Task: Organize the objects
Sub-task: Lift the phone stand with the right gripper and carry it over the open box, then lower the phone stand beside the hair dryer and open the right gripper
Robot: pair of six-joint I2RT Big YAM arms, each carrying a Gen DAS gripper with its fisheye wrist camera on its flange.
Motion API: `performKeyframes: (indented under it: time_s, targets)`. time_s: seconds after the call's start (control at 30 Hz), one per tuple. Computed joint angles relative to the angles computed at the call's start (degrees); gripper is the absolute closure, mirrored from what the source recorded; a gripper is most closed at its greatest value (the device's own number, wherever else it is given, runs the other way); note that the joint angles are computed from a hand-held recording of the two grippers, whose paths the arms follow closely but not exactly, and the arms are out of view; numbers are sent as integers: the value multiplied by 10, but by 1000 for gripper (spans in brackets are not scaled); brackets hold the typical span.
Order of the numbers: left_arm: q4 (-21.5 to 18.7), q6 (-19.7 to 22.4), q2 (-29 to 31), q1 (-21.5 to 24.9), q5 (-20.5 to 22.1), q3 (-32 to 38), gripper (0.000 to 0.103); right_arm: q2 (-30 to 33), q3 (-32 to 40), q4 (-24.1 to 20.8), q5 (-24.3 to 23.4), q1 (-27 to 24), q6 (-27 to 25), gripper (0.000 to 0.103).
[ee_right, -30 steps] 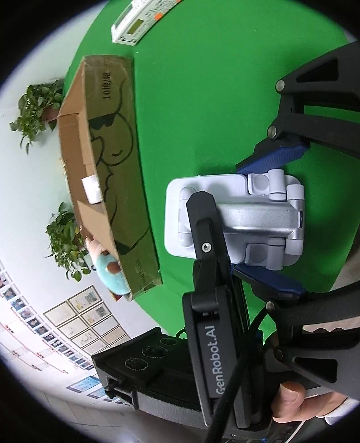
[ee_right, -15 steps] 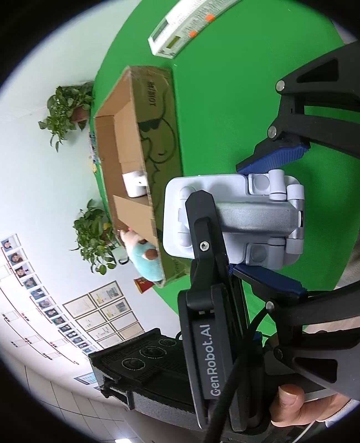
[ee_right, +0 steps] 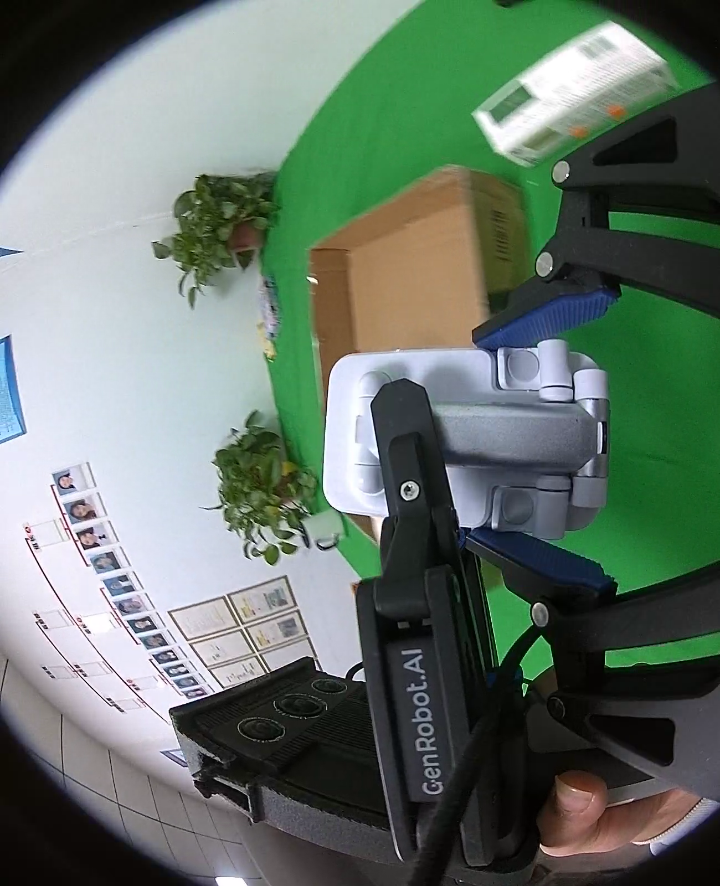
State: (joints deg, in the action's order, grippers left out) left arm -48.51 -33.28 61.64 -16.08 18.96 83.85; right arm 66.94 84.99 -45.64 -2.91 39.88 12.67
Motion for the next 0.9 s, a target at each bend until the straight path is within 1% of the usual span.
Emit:
performKeyframes:
  time_s: [0.13,0.3,0.37,0.53,0.63,0.8,0.9]
  targets:
    - [-36,31,64,20,16,88,76,47,66,-16,-25,-27,-8,38]
    - [-77,43,123,37,31,157,76,94,117,-39,-56,-52,-8,38]
    - [-91,43,147,44,36,177,76,114,137,-56,-69,-60,-10,38]
    - [-99,37,177,61,52,177,76,164,185,-105,-107,-79,-15,38]
    - [-91,31,187,69,60,155,76,182,195,-125,-123,-85,-14,38]
    - [-101,34,213,81,68,141,76,207,199,-149,-159,-96,-17,38]
    - [-103,29,233,88,77,137,76,228,213,-170,-177,-102,-13,38]
